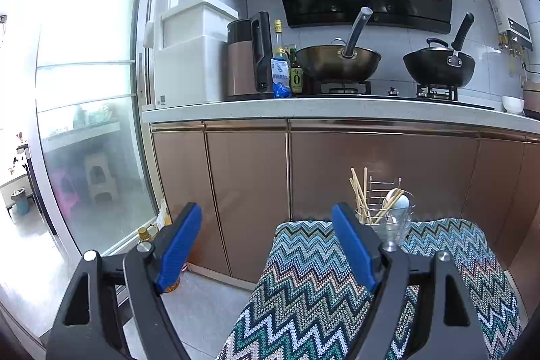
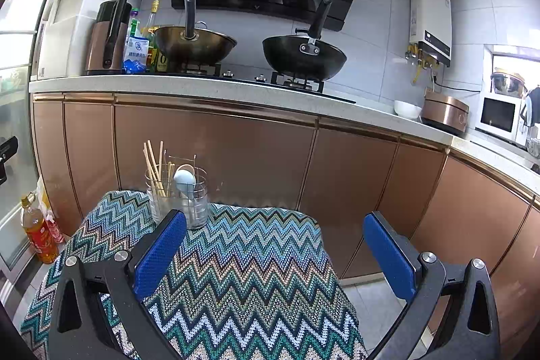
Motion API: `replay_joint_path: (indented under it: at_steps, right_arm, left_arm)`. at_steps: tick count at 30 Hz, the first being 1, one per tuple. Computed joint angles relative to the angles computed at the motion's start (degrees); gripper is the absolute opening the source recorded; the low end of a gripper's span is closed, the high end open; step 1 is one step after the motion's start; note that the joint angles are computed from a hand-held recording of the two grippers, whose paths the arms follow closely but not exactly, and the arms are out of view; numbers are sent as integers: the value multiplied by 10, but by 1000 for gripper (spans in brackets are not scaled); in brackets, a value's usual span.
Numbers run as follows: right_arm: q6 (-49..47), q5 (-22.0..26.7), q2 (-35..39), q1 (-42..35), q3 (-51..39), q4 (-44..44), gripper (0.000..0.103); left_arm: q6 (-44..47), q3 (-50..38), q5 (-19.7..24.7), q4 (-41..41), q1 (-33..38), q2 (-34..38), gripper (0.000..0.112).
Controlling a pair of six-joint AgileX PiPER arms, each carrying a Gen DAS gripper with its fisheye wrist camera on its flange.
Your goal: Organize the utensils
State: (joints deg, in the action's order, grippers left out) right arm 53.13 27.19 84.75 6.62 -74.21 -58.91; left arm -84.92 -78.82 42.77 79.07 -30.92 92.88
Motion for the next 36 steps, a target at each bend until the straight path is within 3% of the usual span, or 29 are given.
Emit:
replay_joint_path:
  at_steps: [36]
  right_arm:
    - [-31, -13, 7, -16, 0, 30, 103]
  left_arm:
    - [5, 5, -10, -6, 4, 0, 78]
